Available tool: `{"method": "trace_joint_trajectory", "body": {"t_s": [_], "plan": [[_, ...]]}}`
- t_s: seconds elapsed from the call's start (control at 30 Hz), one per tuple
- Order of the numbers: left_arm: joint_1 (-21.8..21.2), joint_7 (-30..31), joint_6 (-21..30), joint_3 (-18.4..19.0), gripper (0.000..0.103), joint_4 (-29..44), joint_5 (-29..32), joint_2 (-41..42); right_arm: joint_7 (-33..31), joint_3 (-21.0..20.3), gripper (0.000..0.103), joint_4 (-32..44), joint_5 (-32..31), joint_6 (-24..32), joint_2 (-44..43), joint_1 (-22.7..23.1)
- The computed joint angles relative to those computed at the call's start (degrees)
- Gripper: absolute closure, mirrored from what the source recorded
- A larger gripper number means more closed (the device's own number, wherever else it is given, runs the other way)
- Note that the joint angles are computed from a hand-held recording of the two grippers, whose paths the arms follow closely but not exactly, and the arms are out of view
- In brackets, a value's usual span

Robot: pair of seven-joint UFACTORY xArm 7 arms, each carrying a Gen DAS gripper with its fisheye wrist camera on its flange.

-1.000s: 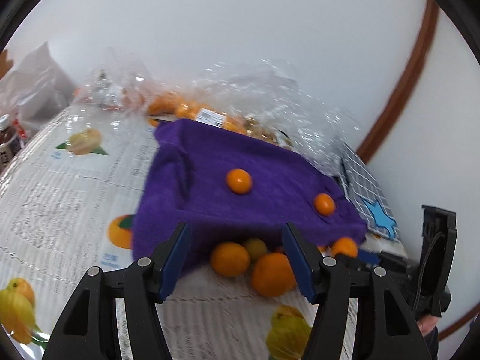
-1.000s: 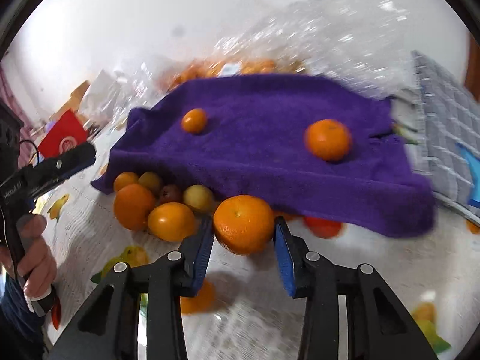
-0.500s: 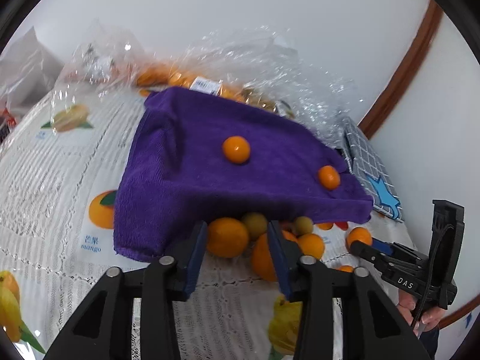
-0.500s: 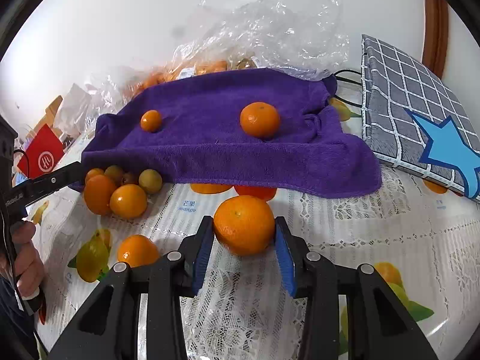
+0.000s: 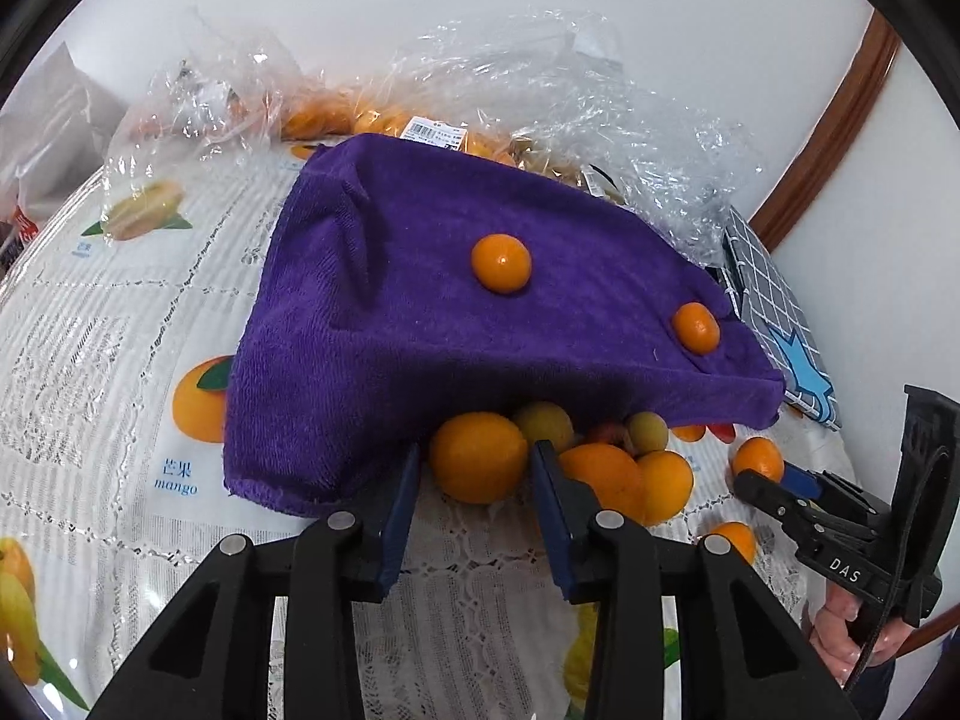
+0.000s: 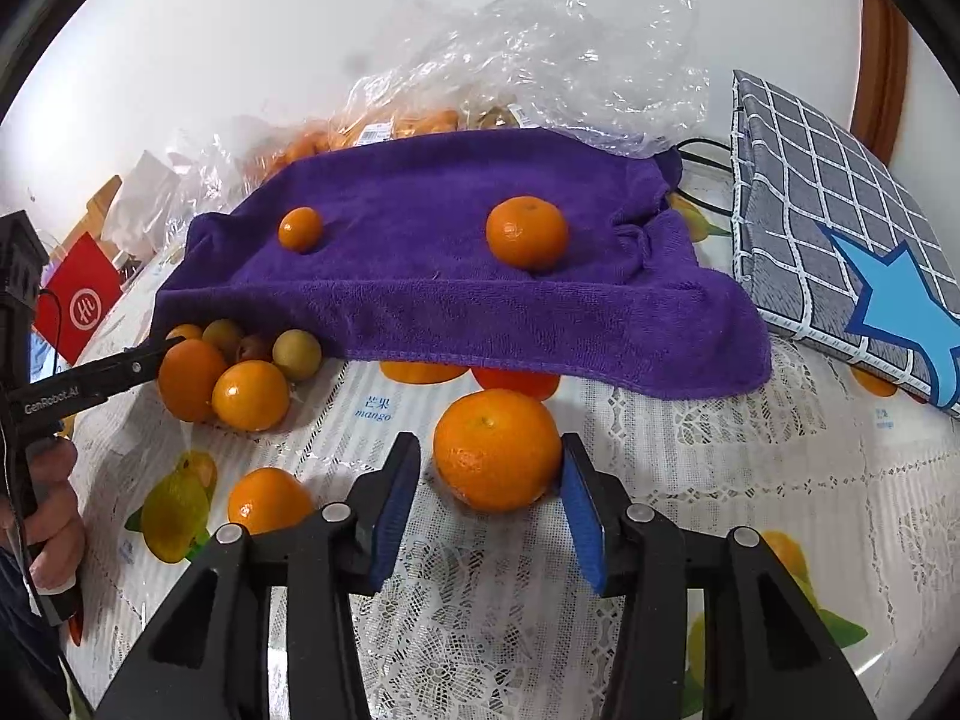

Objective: Organize fruits
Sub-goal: 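Carry the large orange onto the towel and open the right gripper while the left carries a small orange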

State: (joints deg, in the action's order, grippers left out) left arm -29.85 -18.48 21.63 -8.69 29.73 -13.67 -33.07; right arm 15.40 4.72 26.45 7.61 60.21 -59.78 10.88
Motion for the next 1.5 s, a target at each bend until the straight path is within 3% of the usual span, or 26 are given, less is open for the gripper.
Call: {"method": "trace_joint_trajectory", "body": {"t_s": [0.13,0.6,0.9,1.1,1.3,1.5], "plan": [[0.4,-0.3,-0.4,-0.8,0.069,0.1,1.1,0.1,0.3,-0.1,0.062,0.0,0.0,-0.1,-0.2,-0.2],[-1.3,-1.9,-8.8,2.4,0.07,-4.5,-0.6,-6.0,-0.9,-0.1,0.063,-1.1,0.7,-3.7,-4.0,0.9],[4.0,-5.7,-9.4,-0.1,0.07,-3.2,4.0,-7.2,-1.0,-2.7,0.063,-0.6,2.9,-6.2,-5.1,1.0],[5.8,-3.5,-9.8,0.8,0.07,3.6,6.6,-0.9,-3.7,-3.5,0.063,4.9,0.7,-9.3,2.5,-1.7],[5.1,-3.6,-11.9,1.8,0.07,7.9,4.4,7.0,-5.3,-4.0,0.063,8.9,-1.0,-12.7,11.9,-4.3],[9.5,-5.6,-9.8,-3.2,0.07,9.0,9.6,9.6,-6.2,-4.3,0.063,7.4,-1.4,-13.8,14.7,-5.5]]}}
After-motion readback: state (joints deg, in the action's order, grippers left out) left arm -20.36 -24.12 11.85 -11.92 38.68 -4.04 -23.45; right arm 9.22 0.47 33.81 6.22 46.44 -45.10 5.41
